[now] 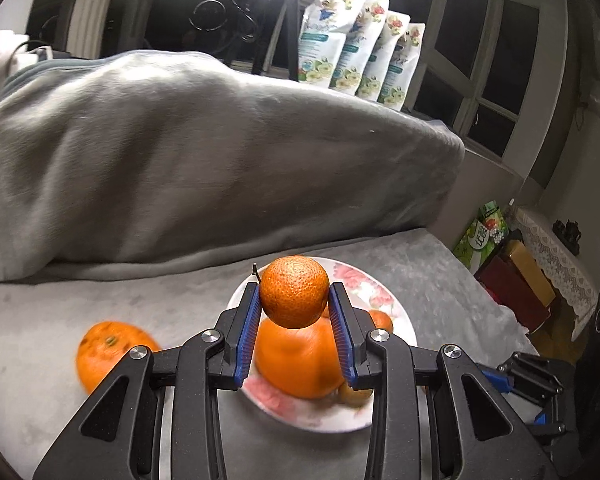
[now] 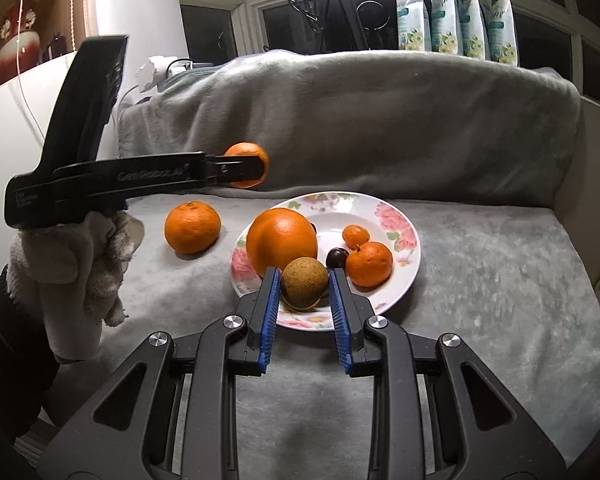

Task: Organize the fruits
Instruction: 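Carry the tangerine and kiwi in both tools over the plate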

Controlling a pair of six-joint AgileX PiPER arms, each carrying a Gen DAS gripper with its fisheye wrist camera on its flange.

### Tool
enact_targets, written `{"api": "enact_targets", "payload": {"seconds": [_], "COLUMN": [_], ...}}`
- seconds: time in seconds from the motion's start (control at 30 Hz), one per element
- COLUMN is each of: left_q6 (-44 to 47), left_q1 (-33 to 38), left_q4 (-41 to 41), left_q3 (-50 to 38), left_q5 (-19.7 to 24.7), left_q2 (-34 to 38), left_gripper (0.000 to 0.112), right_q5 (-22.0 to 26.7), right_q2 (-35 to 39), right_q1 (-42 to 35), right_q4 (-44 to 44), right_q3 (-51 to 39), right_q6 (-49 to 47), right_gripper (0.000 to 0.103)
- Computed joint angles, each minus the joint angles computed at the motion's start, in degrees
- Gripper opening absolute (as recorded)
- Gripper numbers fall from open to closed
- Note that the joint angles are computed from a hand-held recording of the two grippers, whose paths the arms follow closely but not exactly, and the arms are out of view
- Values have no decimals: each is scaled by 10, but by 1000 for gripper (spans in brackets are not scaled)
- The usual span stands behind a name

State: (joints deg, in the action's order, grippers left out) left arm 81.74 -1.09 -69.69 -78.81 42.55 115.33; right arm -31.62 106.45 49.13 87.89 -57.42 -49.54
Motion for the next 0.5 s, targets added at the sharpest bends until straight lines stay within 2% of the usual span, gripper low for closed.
{"api": "enact_targets", "payload": {"seconds": [0.5], "left_q6": [-42], "left_q1": [-43], "left_q4": [36], "left_q3": [-38], "left_q5": [-16], "left_q2": [27], "left_gripper": [33], "right_q5": [39], "right_q2": [17], "right_q1": [-33], "right_q4": [-45], "right_q3": [2], "right_q6": [45], "right_gripper": [26]}}
